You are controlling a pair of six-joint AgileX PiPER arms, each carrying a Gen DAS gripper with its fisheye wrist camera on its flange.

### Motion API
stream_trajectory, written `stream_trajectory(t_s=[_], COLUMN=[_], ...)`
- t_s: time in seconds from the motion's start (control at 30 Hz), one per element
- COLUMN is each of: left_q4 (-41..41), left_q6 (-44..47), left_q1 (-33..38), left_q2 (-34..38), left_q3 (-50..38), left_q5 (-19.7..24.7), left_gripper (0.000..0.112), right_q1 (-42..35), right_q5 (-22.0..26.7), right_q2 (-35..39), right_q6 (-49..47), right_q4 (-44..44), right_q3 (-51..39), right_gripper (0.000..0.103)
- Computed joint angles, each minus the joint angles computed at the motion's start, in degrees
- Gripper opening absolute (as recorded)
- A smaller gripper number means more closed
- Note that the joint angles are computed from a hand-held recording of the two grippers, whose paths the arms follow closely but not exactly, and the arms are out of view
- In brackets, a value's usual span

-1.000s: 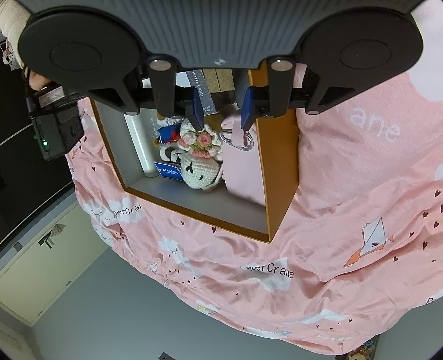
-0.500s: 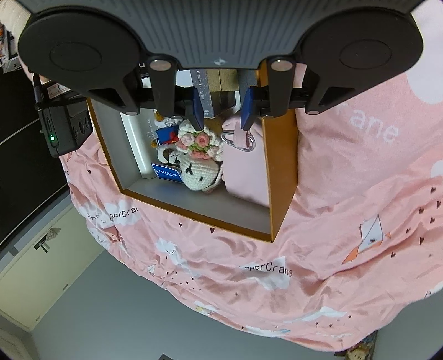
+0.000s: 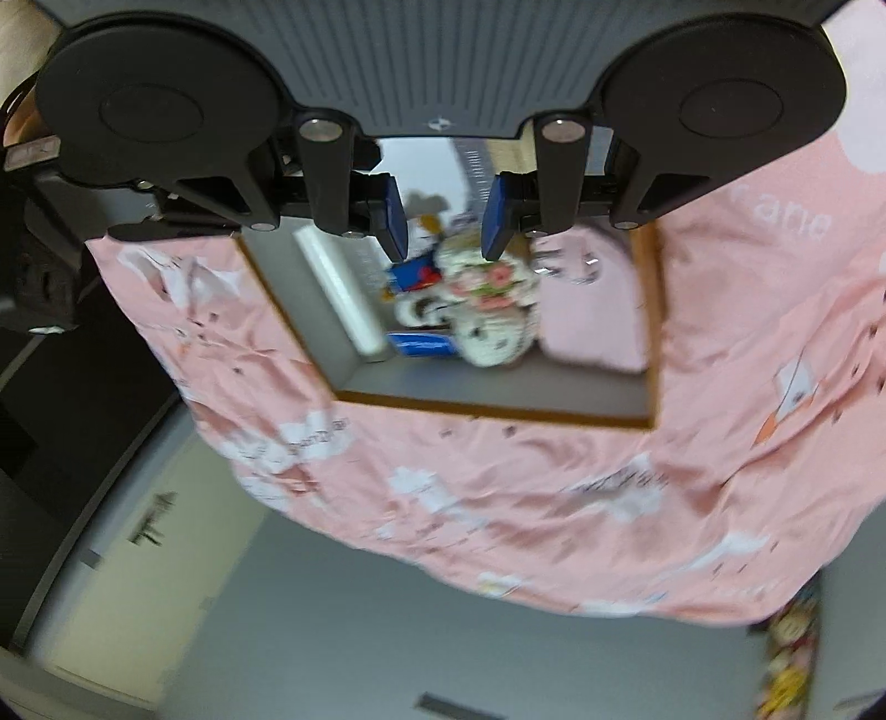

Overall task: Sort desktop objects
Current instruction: 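Withdraw both tools from the shoebox back to the pile, then grasp the pink pompom with the left tool while the right tool grasps the clear plastic item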

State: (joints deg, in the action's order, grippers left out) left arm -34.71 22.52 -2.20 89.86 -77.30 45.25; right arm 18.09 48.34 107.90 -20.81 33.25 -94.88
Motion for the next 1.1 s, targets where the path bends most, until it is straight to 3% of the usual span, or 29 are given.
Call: stream_trajectory(t_s=[0.17, 0.27, 0.4, 0.5, 0.57, 0.7, 0.9, 1.1], left_q4=[3.02, 5.37, 1.68, 3.92, 7.33, 10.26, 20.23, 22.93], left_q6=[2.85, 3.89, 9.07, 5.29, 1.2, -4.57, -14.32, -14.28], left_q1=[-5.9, -9.57, -11.49, -13.32, -14.63, -16.03, -21.86, -24.51], left_q2=[-5.58, -7.57, -6.84, -3.59, -1.01, 4.47, 7.9, 9.71], left_q3=[6.21, 8.74, 9.75, 8.64, 8.19, 8.17, 10.01, 10.94], left_q5=[-6.1, -6.37, -0.98, 2.75, 4.5, 6.24, 1.45, -1.93], left_gripper=[0.033, 0.033, 0.034, 0.036, 0.054, 0.056, 0.057, 0.061], right_q1=[2.41, 1.78, 1.92, 3.31, 4.1, 3.64, 4.94, 4.01], right_q5=[-15.73, -18.26, -17.19, -14.13, -12.01, -11.2, -13.32, -11.5], right_q2=[-11.95, -17.93, -21.42, -19.6, -17.74, -15.7, -12.7, -7.98], right_q6=[-1.73, -1.44, 4.47, 16.12, 23.42, 26.36, 29.03, 24.98], right_q4=[-4.54, -7.19, -15.19, -26.84, -33.22, -35.11, -39.24, -35.15], right_q3=[16.58, 23.32, 27.8, 27.99, 28.13, 30.83, 32.23, 29.58], right_gripper=[0.045, 0.039, 0.039, 0.039, 0.039, 0.039, 0.039, 0.039])
